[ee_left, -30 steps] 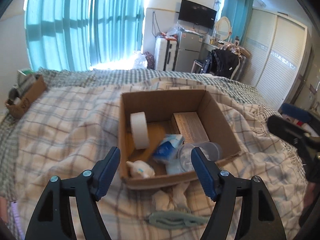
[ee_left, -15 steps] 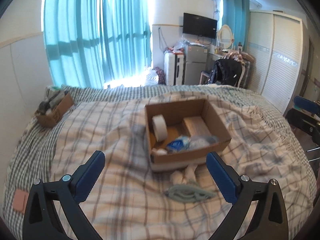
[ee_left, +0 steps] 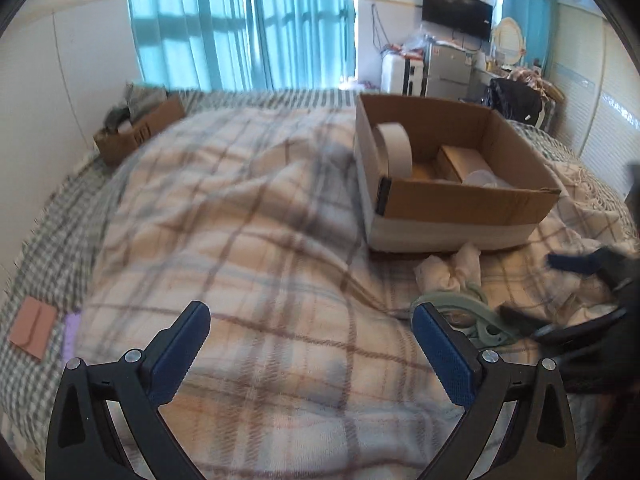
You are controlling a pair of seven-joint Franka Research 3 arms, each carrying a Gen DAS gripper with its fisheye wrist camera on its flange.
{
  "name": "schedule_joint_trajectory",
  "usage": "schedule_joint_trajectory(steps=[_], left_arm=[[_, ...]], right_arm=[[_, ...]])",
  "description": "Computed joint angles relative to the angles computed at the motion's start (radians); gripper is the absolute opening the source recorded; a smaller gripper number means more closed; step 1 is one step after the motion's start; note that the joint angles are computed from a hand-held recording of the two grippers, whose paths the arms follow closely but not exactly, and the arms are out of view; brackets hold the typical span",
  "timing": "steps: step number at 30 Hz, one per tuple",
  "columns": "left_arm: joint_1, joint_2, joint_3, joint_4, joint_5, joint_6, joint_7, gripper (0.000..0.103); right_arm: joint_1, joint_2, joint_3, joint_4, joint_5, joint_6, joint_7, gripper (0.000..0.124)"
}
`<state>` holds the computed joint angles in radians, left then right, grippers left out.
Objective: Organize objects
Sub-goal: 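Grasp the pale green clip with the right tool and lift it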
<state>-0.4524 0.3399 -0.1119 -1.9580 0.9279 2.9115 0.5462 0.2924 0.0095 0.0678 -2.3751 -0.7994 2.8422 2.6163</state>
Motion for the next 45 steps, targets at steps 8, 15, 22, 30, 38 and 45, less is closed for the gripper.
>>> schedule_joint_trajectory(steps=[8,15,22,30,38,45], left_arm=[[0.053,0.036,-0.053,-0.004,-0.187,0.009,0.159,0.103],[0.037,0.032,-0.037,-0.015,-0.238,0.015,0.189,0.103],[-0.012,0.001,-0.005,-0.023,-0.177,-0.011,0.111,0.103],[-0.005,0.021,-0.074,0.020,-0.275,0.002,0.151,0.103],[-0.082,0.216,-0.090,0.265,-0.329,-0.149,0.256,0.103],[-0.115,0.361,-0.078,0.430,-0.400,-0.204,0.331,0.103]], right_arm=[[0.053,0.141,-0.007,0.064,0.374,-0.005,-0.381,0.041],[0.112,0.016,-0.020,-0.027,0.231,-0.055,-0.212,0.015],[0.025,-0.178,0.077,-0.129,0.056,-0.070,-0.010,0.012],[-0.128,-0.355,0.168,-0.206,0.005,-0.086,0.058,0.012],[-0.309,-0.394,0.219,-0.288,0.013,0.019,0.166,0.012],[-0.378,-0.329,0.259,-0.297,0.036,0.113,0.135,0.012]])
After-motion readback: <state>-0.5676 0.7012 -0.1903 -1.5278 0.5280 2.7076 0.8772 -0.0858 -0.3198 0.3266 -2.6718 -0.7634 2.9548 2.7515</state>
